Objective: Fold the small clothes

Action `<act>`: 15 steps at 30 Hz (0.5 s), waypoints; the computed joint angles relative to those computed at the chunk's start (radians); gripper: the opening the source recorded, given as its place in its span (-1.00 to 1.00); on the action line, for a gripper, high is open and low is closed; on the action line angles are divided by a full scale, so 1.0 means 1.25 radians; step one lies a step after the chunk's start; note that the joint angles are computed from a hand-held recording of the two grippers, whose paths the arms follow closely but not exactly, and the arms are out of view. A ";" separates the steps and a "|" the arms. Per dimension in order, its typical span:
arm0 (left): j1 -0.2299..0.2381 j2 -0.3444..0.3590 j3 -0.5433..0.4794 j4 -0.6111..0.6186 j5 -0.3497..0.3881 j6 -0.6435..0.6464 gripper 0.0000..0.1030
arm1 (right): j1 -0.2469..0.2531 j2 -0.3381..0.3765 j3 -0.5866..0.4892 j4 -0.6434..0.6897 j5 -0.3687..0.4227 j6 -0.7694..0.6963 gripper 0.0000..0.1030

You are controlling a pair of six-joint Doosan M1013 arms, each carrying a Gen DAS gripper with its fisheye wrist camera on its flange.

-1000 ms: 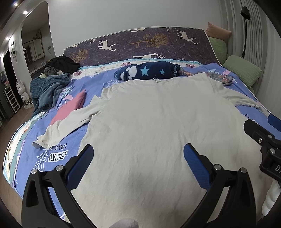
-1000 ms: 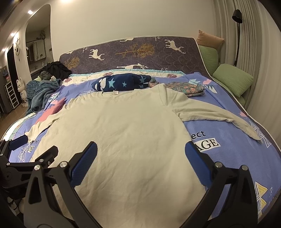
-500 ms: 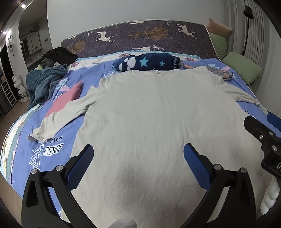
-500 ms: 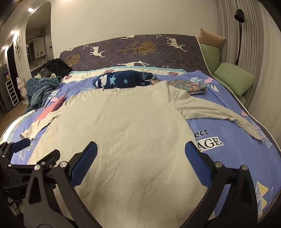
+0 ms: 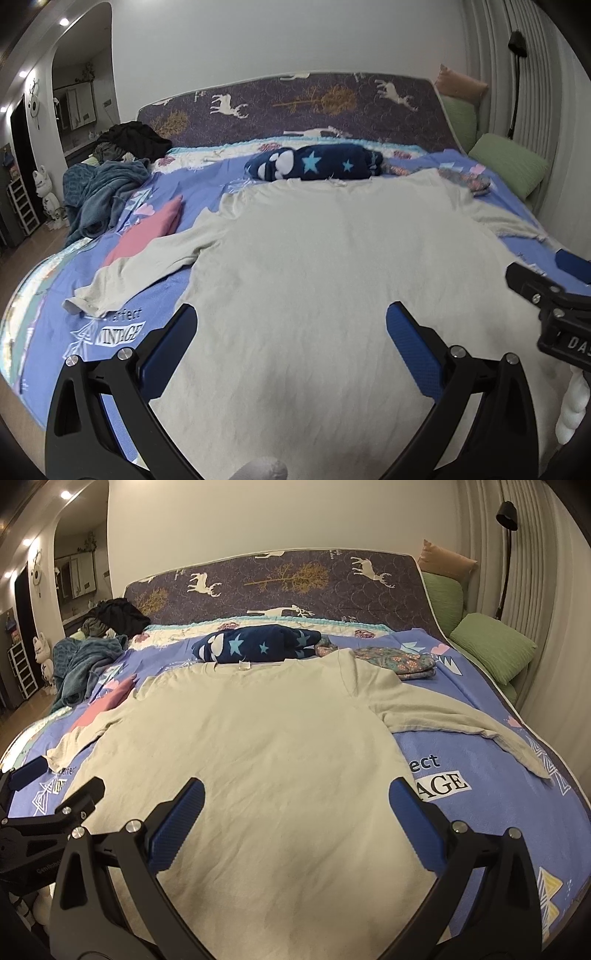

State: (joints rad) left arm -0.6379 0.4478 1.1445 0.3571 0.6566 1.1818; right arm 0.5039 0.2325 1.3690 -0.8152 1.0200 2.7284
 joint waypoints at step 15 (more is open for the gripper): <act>0.216 0.052 -0.050 -0.523 0.061 0.033 0.51 | -0.024 0.032 -0.051 0.015 0.040 -0.091 0.96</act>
